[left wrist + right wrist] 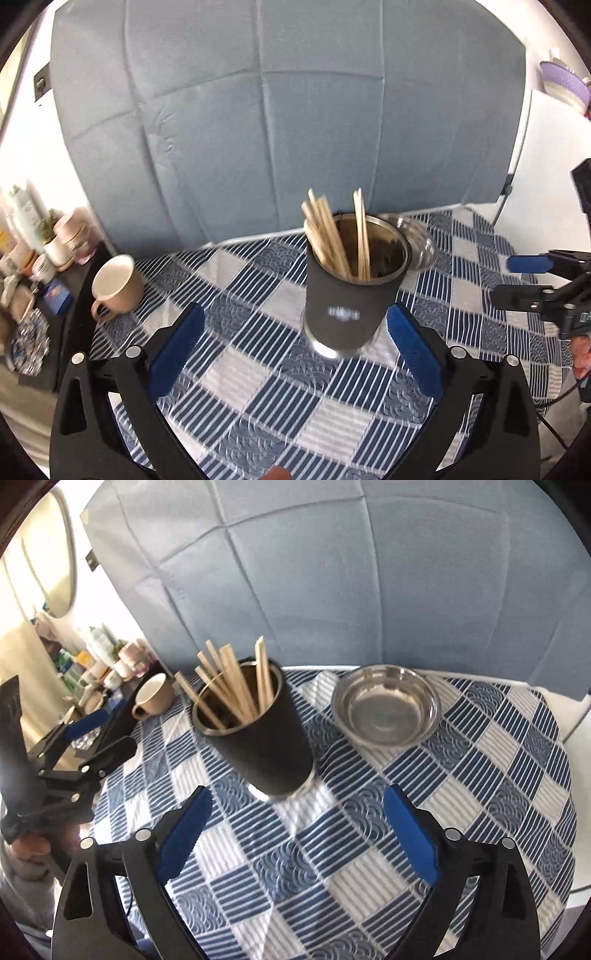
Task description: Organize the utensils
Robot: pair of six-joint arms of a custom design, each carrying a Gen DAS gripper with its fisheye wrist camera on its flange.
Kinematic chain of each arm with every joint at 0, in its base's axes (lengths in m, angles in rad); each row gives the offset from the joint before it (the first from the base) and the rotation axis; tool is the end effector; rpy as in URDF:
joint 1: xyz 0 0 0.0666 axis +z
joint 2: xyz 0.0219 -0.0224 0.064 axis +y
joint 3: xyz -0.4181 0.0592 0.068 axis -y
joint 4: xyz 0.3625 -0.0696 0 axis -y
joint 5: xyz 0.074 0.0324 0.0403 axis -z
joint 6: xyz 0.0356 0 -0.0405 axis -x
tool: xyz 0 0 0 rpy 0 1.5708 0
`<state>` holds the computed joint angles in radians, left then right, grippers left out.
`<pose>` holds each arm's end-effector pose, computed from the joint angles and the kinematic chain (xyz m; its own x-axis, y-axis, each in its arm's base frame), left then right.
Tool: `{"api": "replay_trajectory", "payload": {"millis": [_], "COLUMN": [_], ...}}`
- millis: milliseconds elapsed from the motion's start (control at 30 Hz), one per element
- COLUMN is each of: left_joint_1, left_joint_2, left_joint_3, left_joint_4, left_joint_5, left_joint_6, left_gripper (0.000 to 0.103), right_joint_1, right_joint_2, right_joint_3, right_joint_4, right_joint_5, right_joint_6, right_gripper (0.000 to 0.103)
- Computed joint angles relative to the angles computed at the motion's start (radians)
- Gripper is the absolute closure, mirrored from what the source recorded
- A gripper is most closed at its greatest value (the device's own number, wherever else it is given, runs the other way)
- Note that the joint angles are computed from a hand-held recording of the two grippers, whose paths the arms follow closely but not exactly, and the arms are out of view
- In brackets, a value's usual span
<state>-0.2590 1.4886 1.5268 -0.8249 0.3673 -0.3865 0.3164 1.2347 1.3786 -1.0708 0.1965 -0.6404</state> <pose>0.4733 -0.1390 0.4907 -0.4514 0.4836 -0.7499 0.7064 0.7071 0.0307 0.3560 0.1088 0.5125 -0.7252 0.3792 -0.5747 0.2988 0.9253 0.2335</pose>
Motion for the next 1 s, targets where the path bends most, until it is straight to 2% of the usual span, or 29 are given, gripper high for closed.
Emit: {"api": "replay_trajectory", "payload": {"millis": [133, 267, 333, 433, 633, 700, 733, 800, 933, 1000], "left_joint_1": [0.024, 0.052, 0.060, 0.077, 0.047, 0.036, 0.033, 0.017, -0.014, -0.018], "left_joint_2": [-0.046, -0.112, -0.118, -0.148, -0.246, -0.263, -0.267, -0.277, -0.302, -0.312], "left_joint_3": [-0.030, -0.064, -0.040, -0.053, -0.145, -0.158, -0.162, -0.169, -0.189, -0.196], "left_joint_4": [-0.018, -0.033, -0.122, -0.176, -0.149, -0.190, -0.198, -0.217, -0.205, -0.196], "left_joint_5": [0.008, 0.020, 0.038, 0.096, 0.024, 0.015, 0.009, -0.031, -0.100, -0.106], "left_joint_6": [0.058, 0.138, 0.137, 0.162, 0.174, 0.159, 0.161, 0.147, 0.128, 0.123], "left_gripper": [0.006, 0.006, 0.006, 0.006, 0.006, 0.006, 0.006, 0.006, 0.006, 0.006], "right_joint_1": [0.081, 0.172, 0.225, 0.263, 0.355, 0.384, 0.404, 0.424, 0.427, 0.424], "right_joint_2": [-0.061, -0.090, -0.107, -0.113, -0.151, -0.147, -0.139, -0.142, -0.159, -0.161], "right_joint_3": [-0.052, -0.059, -0.059, -0.040, -0.050, -0.045, -0.036, -0.036, -0.057, -0.062], "right_joint_4": [0.048, 0.025, 0.013, -0.033, -0.102, -0.136, -0.175, -0.196, -0.179, -0.176], "right_joint_5": [0.113, 0.192, 0.237, 0.197, 0.285, 0.327, 0.375, 0.421, 0.415, 0.408], "right_joint_6": [-0.052, -0.087, -0.098, -0.090, -0.241, -0.265, -0.280, -0.307, -0.308, -0.310], "right_gripper": [0.008, 0.008, 0.008, 0.008, 0.008, 0.008, 0.008, 0.008, 0.008, 0.008]}}
